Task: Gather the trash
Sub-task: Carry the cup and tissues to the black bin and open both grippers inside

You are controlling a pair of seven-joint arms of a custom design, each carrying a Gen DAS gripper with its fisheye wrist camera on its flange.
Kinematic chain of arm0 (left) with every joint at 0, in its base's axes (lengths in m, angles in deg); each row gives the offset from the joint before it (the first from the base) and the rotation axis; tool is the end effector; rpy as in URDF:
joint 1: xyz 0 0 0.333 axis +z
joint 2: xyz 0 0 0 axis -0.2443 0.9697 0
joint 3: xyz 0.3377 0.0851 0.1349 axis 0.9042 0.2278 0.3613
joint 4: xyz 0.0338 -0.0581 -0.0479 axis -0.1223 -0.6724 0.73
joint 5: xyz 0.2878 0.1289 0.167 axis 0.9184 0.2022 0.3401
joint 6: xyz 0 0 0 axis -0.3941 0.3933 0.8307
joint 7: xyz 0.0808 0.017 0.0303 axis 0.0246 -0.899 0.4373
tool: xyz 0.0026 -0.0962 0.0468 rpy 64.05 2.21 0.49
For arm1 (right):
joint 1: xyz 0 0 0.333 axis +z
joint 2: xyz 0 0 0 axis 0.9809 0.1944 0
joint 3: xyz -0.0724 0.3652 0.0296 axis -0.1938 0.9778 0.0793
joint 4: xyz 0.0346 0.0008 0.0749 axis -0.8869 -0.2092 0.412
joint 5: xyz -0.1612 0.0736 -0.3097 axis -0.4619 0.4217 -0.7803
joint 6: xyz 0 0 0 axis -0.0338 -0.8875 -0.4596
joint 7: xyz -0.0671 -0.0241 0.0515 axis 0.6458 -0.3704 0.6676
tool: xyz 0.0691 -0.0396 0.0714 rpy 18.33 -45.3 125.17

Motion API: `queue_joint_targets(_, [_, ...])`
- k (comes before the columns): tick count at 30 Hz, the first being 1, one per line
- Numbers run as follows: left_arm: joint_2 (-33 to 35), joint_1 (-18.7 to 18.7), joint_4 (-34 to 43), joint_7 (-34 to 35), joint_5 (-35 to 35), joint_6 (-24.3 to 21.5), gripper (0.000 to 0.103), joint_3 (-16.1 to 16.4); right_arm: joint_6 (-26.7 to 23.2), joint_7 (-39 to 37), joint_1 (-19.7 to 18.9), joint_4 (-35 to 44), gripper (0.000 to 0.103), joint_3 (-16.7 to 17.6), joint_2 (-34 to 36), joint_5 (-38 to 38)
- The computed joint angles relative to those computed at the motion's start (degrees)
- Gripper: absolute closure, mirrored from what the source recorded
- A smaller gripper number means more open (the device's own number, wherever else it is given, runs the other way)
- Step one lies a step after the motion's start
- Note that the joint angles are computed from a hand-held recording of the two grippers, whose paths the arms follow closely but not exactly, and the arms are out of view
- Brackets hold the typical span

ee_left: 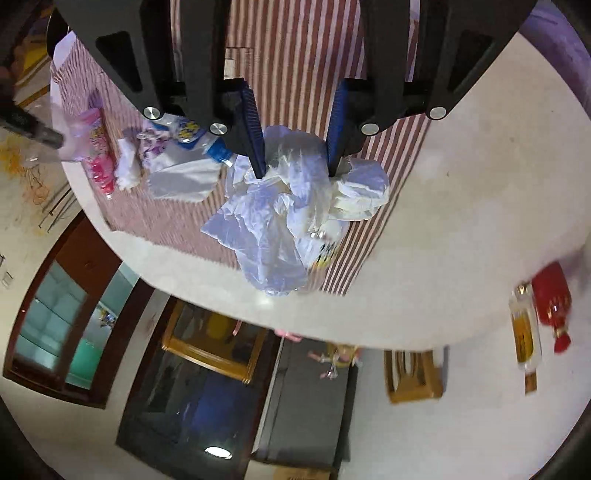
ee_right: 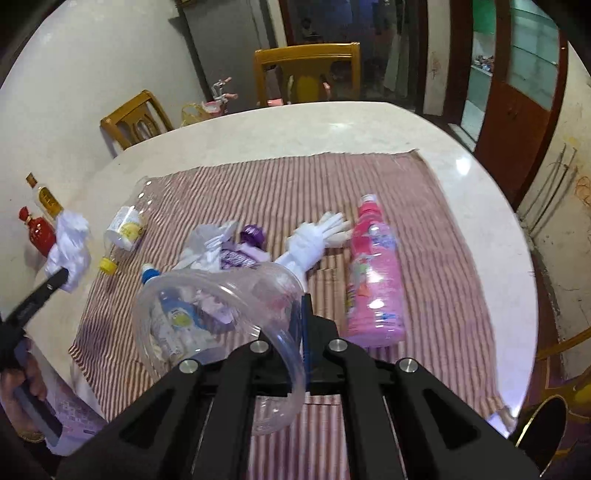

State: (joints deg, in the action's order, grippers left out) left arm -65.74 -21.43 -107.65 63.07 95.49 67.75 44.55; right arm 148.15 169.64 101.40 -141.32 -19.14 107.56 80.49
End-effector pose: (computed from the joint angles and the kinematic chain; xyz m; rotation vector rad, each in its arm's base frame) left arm 0.5679 -0.1617 0.6239 -1.9948 1.5052 -0.8838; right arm 0.6324 0.3153 0.6377 -1.9040 1.6993 -0.3873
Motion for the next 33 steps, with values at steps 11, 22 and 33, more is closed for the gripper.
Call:
queue_joint_targets(11, [2.5, -5.0, 6.0, 10.9, -3.3, 5.5, 0.072, -3.3, 7.4, 1.6, -1.7, -9.6, 0.099, -0.1, -7.0, 2.0])
queue_joint_targets(22, [15.4, -11.6, 25.6, 45.5, -22.9, 3.2, 0.072, -14.0, 8.3, 31.1, -12.9, -36.8, 0.099, -4.8, -31.7, -18.2])
queue_joint_targets(33, [31.0, -25.6, 50.9, 60.0, -29.4, -12.5, 0.071, -15.4, 1.1, 42.1, -26.3, -60.3, 0.094, -10.0, -42.9, -16.4])
